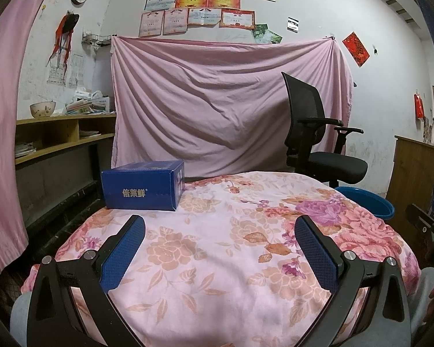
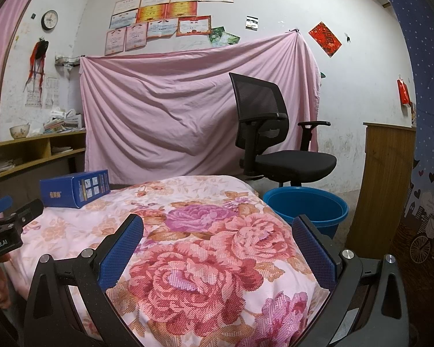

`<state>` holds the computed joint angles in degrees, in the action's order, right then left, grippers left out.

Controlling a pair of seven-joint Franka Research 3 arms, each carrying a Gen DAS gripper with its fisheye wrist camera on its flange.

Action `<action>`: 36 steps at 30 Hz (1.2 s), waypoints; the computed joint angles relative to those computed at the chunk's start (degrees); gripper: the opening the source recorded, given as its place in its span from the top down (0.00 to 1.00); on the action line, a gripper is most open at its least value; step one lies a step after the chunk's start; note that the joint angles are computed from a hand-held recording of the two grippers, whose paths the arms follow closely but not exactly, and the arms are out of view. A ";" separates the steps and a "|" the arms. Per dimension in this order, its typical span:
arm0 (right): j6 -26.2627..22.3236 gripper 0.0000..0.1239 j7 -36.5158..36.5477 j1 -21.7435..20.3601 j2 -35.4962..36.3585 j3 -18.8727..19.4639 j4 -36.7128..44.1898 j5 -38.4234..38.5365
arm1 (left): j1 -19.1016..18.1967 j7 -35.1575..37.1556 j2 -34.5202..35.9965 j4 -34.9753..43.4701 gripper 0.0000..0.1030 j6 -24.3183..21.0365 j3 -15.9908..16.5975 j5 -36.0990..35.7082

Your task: Collect trash

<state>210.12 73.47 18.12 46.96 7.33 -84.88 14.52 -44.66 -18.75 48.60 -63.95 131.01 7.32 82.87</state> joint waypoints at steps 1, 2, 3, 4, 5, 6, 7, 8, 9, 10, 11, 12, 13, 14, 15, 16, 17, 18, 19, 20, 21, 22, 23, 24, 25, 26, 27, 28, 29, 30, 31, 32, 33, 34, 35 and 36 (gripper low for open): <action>0.03 0.17 -0.01 0.06 0.01 -0.05 0.01 0.08 | 0.01 0.07 0.04 0.07 0.02 -0.04 -0.01 -0.05; 0.03 0.17 0.00 0.06 0.01 -0.05 0.01 0.08 | 0.01 0.09 0.03 0.04 0.02 0.00 0.00 -0.05; 0.03 0.17 0.01 0.08 0.00 -0.05 0.01 0.10 | -0.01 0.07 0.02 0.01 0.02 -0.01 0.02 -0.03; 0.03 0.17 0.01 0.08 0.00 -0.06 0.01 0.10 | 0.00 0.15 0.05 0.05 0.02 -0.05 0.01 -0.07; 0.06 0.17 0.10 0.00 -0.02 0.04 -0.03 0.01 | -0.01 0.15 0.05 0.05 0.02 -0.05 0.02 -0.08; 0.08 0.17 0.11 0.01 -0.02 0.03 -0.02 -0.01 | 0.00 0.04 0.00 -0.03 0.02 0.07 0.03 -0.03; 0.03 0.17 0.00 0.15 -0.01 -0.13 0.00 0.17 | -0.03 -0.03 0.02 -0.04 0.02 0.05 0.04 0.00; -0.03 0.17 -0.04 0.20 -0.01 -0.17 0.02 0.23 | 0.00 0.03 0.04 0.00 0.02 0.07 0.04 0.00; -0.06 0.17 -0.02 0.14 0.00 -0.12 0.02 0.14 | -0.07 0.08 0.07 0.02 0.02 -0.05 0.03 -0.02; -0.03 0.17 0.01 0.06 0.04 -0.05 0.03 0.00 | -0.07 0.08 0.07 0.02 0.02 -0.05 0.03 -0.02; 0.03 0.17 0.03 0.05 0.08 -0.03 0.07 -0.02 | -0.07 0.05 0.00 -0.07 0.02 -0.01 0.10 0.09; -0.02 0.17 0.04 0.05 0.08 -0.04 0.09 -0.02 | -0.02 0.08 -0.07 -0.14 0.02 0.01 0.11 0.13; -0.05 0.17 0.00 0.11 0.07 -0.09 0.08 0.07 | 0.02 0.11 -0.08 -0.16 0.02 0.03 0.07 0.10; -0.09 0.17 -0.01 0.11 0.10 -0.09 0.12 0.06 | -0.02 0.02 -0.07 -0.16 0.02 0.02 0.04 0.12; -0.06 0.17 -0.02 0.15 0.06 -0.11 0.09 0.14 | 0.00 -0.02 -0.09 -0.19 0.02 0.04 0.05 0.15; 0.00 0.17 -0.04 0.20 0.06 -0.14 0.09 0.21 | 0.01 -0.01 -0.06 -0.13 0.02 0.01 0.04 0.15; 0.05 0.17 -0.02 0.19 0.10 -0.11 0.11 0.19 | -0.02 0.00 -0.01 -0.09 0.02 -0.05 0.02 0.14; -0.02 0.17 -0.03 0.20 0.12 -0.12 0.17 0.20 | -0.01 -0.04 -0.02 -0.11 0.02 -0.03 0.04 0.17; -0.05 0.17 -0.07 0.21 0.06 -0.15 0.11 0.23 | 0.00 -0.04 -0.01 -0.09 0.02 -0.01 0.04 0.17; -0.03 0.17 -0.06 0.20 0.09 -0.12 0.12 0.20 | -0.02 -0.01 0.02 -0.07 0.02 -0.06 0.02 0.15; -0.03 0.17 -0.07 0.20 0.09 -0.12 0.12 0.20 | -0.01 -0.03 0.00 -0.10 0.02 -0.04 0.04 0.17; -0.04 0.17 -0.07 0.20 0.06 -0.13 0.10 0.22 | -0.03 -0.07 0.01 -0.11 0.02 0.00 0.03 0.20; -0.05 0.17 -0.08 0.22 0.08 -0.14 0.12 0.25 | -0.02 -0.06 0.00 -0.12 0.02 0.00 0.04 0.21; -0.04 0.17 -0.10 0.25 0.05 -0.16 0.10 0.31 | -0.01 -0.04 0.00 -0.12 0.02 -0.02 0.05 0.21; -0.04 0.17 -0.11 0.25 0.05 -0.16 0.10 0.31 | 0.00 -0.04 0.00 -0.12 0.02 -0.02 0.05 0.21; 0.01 0.17 -0.10 0.24 0.08 -0.13 0.12 0.29 | 0.01 -0.05 -0.01 -0.14 0.02 0.02 0.05 0.24; -0.03 0.17 -0.11 0.26 0.10 -0.16 0.16 0.32 | -0.05 -0.10 0.05 -0.09 0.02 -0.06 0.04 0.25; -0.06 0.17 -0.12 0.24 0.05 -0.15 0.11 0.32 | -0.02 -0.15 0.00 -0.15 0.02 0.00 0.08 0.30; -0.06 0.17 -0.12 0.24 0.05 -0.15 0.11 0.32 | 0.01 -0.13 0.01 -0.14 0.02 0.04 0.06 0.29; -0.08 0.17 -0.12 0.25 0.06 -0.14 0.11 0.31 | 0.02 -0.08 0.02 -0.13 0.02 0.04 0.04 0.26; -0.08 0.17 -0.13 0.24 0.06 -0.14 0.11 0.31 | -0.04 -0.09 0.08 -0.07 0.02 -0.04 0.02 0.24; 0.00 0.17 -0.10 0.23 0.06 -0.10 0.10 0.29 | 0.02 -0.07 0.02 -0.13 0.02 0.06 0.03 0.23; 0.00 0.17 -0.09 0.23 0.06 -0.11 0.10 0.29 | -0.06 -0.13 0.10 -0.06 0.02 -0.06 0.04 0.25; -0.06 0.17 -0.11 0.28 0.07 -0.15 0.13 0.38 | -0.05 -0.31 -0.02 -0.23 0.02 0.05 0.09 0.34; -0.05 0.17 -0.04 0.19 0.05 -0.04 0.05 0.26 | -0.11 -0.52 -0.09 -0.39 0.02 0.13 0.16 0.56; 0.07 0.17 -0.01 0.15 0.04 -0.01 0.04 0.18 | -0.03 0.19 0.19 0.14 0.02 -0.19 -0.02 0.21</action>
